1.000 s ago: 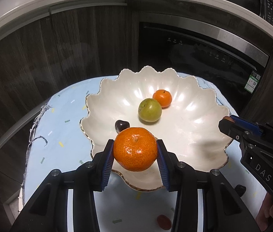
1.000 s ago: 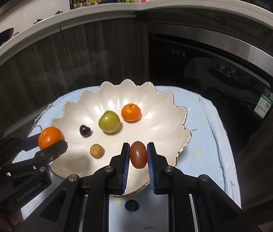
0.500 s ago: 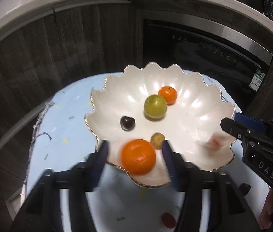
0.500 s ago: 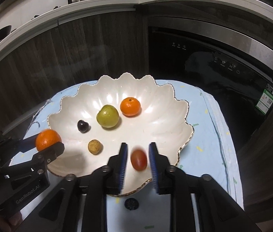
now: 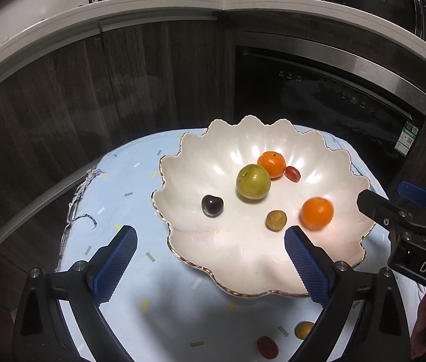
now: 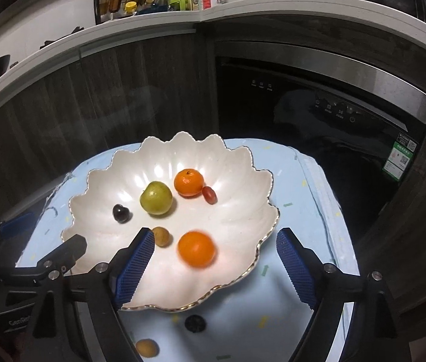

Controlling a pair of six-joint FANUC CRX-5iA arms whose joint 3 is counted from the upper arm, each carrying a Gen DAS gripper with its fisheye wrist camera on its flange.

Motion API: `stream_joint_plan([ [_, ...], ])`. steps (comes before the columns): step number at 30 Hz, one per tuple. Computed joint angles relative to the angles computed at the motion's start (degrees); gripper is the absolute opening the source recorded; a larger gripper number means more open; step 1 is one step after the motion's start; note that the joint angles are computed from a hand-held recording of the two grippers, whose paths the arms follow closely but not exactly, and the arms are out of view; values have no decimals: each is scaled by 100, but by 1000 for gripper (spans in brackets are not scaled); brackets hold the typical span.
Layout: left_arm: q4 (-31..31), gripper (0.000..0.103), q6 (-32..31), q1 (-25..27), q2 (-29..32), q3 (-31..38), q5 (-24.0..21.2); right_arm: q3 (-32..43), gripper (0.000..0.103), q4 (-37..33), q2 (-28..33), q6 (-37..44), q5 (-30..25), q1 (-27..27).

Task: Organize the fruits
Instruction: 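Open both tools to drop the mandarin and oval fruit into the bowl, then withdraw both open tools from the bowl back over the remaining fruits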

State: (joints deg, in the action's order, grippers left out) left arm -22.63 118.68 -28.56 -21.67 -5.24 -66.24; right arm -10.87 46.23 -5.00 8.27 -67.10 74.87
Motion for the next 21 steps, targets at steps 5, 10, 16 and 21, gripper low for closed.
stream_joint_plan([
  [5,-152,101,104,-134,-12,84,-92,-31,84,98,-67,-57,-38,55],
  [10,-210,102,163,-191,-48,131,-147,-56,84,202,-109,-126,-115,117],
  [16,-408,103,317,-379,-81,215,-275,-76,84,269,-171,-228,-228,202],
  [21,-629,103,496,-589,-115,305,-386,-86,84,323,-226,-319,-404,292],
])
